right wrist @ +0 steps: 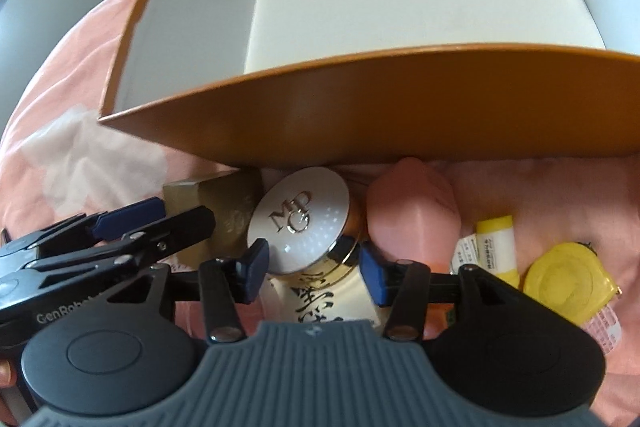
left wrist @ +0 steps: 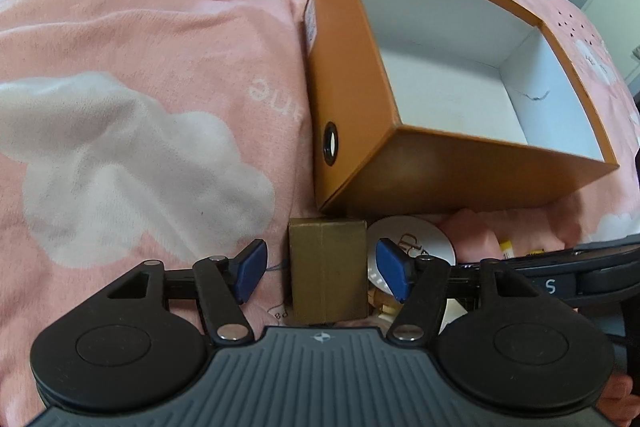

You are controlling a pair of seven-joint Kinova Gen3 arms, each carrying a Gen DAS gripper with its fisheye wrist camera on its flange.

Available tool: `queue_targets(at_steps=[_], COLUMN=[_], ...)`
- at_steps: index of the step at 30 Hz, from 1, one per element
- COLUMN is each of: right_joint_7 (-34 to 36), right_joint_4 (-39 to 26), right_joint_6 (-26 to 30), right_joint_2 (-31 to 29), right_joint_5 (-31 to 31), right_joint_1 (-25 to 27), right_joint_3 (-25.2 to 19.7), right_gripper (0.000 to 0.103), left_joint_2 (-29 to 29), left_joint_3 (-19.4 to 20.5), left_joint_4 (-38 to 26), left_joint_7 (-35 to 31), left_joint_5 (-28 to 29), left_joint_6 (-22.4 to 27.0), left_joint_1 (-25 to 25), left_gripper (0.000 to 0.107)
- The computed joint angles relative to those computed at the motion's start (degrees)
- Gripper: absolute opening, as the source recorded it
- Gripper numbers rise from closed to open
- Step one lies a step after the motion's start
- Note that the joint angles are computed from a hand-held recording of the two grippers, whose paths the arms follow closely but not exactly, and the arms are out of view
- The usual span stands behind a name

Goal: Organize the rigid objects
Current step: 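Lower the left tool onto the gold cube box while the right tool approaches the silver jar, then close the right gripper on the silver-lidded cream jar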

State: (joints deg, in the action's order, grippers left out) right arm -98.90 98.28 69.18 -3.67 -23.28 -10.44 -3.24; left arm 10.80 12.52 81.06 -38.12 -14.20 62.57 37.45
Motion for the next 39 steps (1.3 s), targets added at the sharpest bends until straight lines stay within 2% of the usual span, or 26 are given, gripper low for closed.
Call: queue_targets(at_steps=[5,8,10,17,19,21,27,32,36,39], right_joint_7=[-0.2,-3.0,-5.6,-10.4,-11.0,-11.2,-13.3,-15.0,-15.0,-14.7], right_joint_4=[-1.2,-3.0,-3.7,-3.2,-3.1,-3.0,-1.4,0.1,-0.3,-0.5], right_joint_6=[1.4,2.8,3.3,3.0,2.7,2.8,3.7,1.3,-0.3,-1.6], right_joint_2=[1.7,2.7,2.5,1.9,1.7,1.3,-1.0,-1.5,-0.4,0.4], right_joint_5=[-0.8,1.3,3.4,3.0,3.2,3.2,-0.1,-1.8,0.3,1.4], right_joint_1=[0.5,-0.2,-1.0,-0.9,-0.9,-0.8,0.8,2.5,2.0,1.3], right_joint_3=[0.4,-0.6,-1.5,-0.8,-0.9,-0.8,0.7,2.0,0.9,0.3], right_gripper=[0.054,0.054,0.054,0.053,0.053,0.052,0.053,0.052,0.050,0.050], left_joint_2=[0.1,0.1,-0.3,-1.2,-1.6,-1.7,-3.4,-4.6,-3.5,-3.3], left_joint_3=[-0.3,-0.3,-0.4,-0.6,-0.4,-0.3,0.2,0.8,1.6,1.4], left_joint_4=[-0.1,-0.4,0.7,4.4,5.1,4.8,5.7,6.7,4.6,4.3], left_joint_7=[-0.7,-1.5,-2.0,-3.2,-3.7,-3.0,-2.0,-2.0,-2.3,-2.2], left_joint_5=[2.5,3.4,5.0,10.9,10.6,9.1,8.0,8.0,5.4,5.2], left_joint_6=[-0.8,-0.3,-1.7,-6.5,-7.6,-7.0,-6.5,-6.5,-3.6,-3.5], left_joint_1=[-1.5,-2.1,-2.9,-6.0,-6.0,-5.3,-4.9,-5.4,-4.1,-3.7], left_gripper=[0.073,0.068,0.068,0.062,0.053,0.051,0.050,0.050,0.050,0.050])
